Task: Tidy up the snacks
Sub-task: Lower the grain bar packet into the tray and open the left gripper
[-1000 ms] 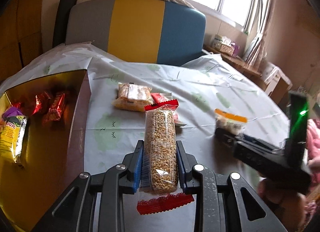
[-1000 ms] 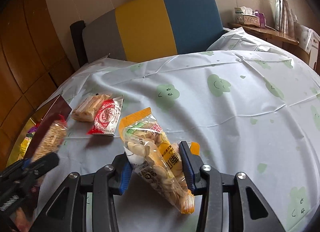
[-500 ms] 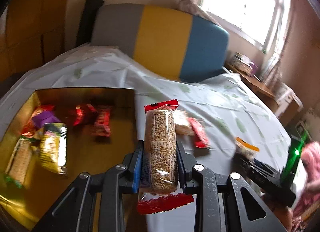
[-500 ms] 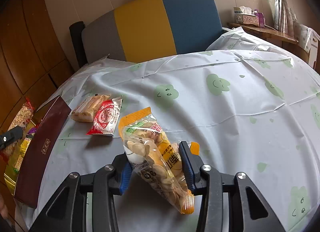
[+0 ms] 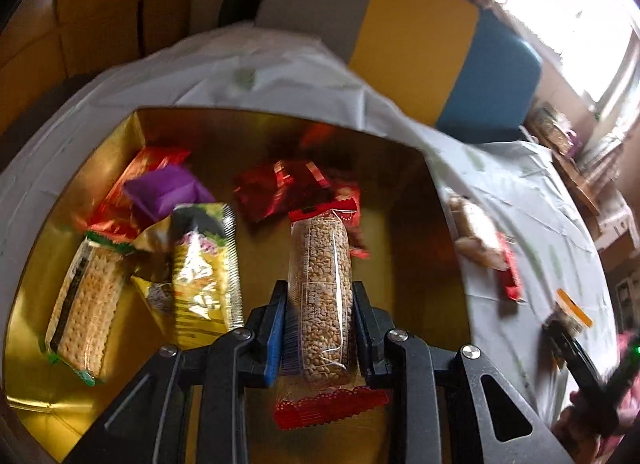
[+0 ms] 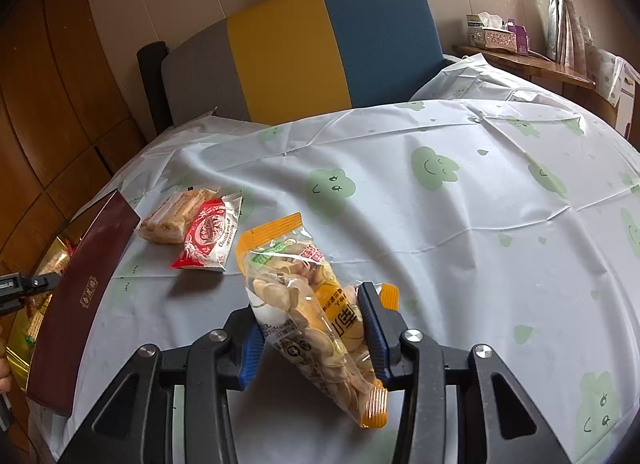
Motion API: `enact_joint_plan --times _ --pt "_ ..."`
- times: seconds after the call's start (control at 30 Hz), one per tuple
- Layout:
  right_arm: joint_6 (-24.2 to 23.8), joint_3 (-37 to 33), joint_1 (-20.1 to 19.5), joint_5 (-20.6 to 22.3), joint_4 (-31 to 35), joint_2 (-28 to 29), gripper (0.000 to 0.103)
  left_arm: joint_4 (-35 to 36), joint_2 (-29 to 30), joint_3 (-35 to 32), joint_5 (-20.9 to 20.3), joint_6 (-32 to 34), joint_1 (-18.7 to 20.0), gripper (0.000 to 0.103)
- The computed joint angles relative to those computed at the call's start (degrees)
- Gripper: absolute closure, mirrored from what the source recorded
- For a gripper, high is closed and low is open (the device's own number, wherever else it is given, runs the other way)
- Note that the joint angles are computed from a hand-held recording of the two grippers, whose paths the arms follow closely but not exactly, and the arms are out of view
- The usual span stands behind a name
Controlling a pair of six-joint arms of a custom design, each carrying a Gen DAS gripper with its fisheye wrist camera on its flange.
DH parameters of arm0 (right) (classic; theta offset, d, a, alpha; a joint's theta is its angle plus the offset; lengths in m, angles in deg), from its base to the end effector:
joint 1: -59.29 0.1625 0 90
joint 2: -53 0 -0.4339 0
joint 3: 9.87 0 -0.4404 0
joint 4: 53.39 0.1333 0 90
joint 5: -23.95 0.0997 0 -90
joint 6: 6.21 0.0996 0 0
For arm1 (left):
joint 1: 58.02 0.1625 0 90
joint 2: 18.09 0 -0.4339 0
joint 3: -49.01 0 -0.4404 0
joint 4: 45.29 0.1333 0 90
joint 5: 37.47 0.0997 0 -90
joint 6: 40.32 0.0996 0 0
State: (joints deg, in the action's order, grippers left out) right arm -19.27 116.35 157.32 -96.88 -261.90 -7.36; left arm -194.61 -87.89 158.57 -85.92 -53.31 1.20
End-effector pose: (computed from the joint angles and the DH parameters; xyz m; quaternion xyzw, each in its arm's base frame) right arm 0.1545 -0.5065 0.1651 0.0422 -0.8710 0.4166 0.2568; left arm -0.1395 -0.6238 0.2512 0.0829 0.9196 -0.2777 0.2652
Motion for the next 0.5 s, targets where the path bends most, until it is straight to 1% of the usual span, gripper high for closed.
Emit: enact_joint_plan --times 0.13,0.2,0.23,0.3,0.33,0.37,0.43,0.5 --pt "0.0 0.0 0.0 0.0 0.0 0.0 0.058 4.0 0.7 -2.0 -0.6 -1.8 1.0 0.073" --pt "0.0 0.0 0.0 0.0 0.0 0.0 0.058 6.6 1.8 -3.3 2.0 -2.9 0.7 0.073" --pt "0.0 0.0 0.0 0.0 0.1 0.0 0.058 7.8 2.1 -3.9 2.0 -3.6 0.8 0.073" --pt "0.1 0.0 0.0 0.1 0.0 0.0 0.058 10.4 2.6 -5.4 0.3 -4.6 1.4 0.072" --pt "0.1 0.1 -0.1 0.1 -0.1 0.0 0.058 10.2 2.7 -5.7 -0.3 -5.2 1.6 0.070" --pt "0.1 0.1 -0.1 0.1 0.0 0.0 0.058 9.9 2.8 -5.8 -0.5 -5.4 1.7 0.061" --pt "0.1 0.1 -0.1 0.2 -0.2 0.0 0.058 7.6 2.6 -5.3 -1.2 -4.4 1.7 0.051" --pt "0.2 0.2 -0.2 0.2 -0.1 -0.1 0.058 5.1 2.0 -4.0 0.1 -2.5 1.1 0.051"
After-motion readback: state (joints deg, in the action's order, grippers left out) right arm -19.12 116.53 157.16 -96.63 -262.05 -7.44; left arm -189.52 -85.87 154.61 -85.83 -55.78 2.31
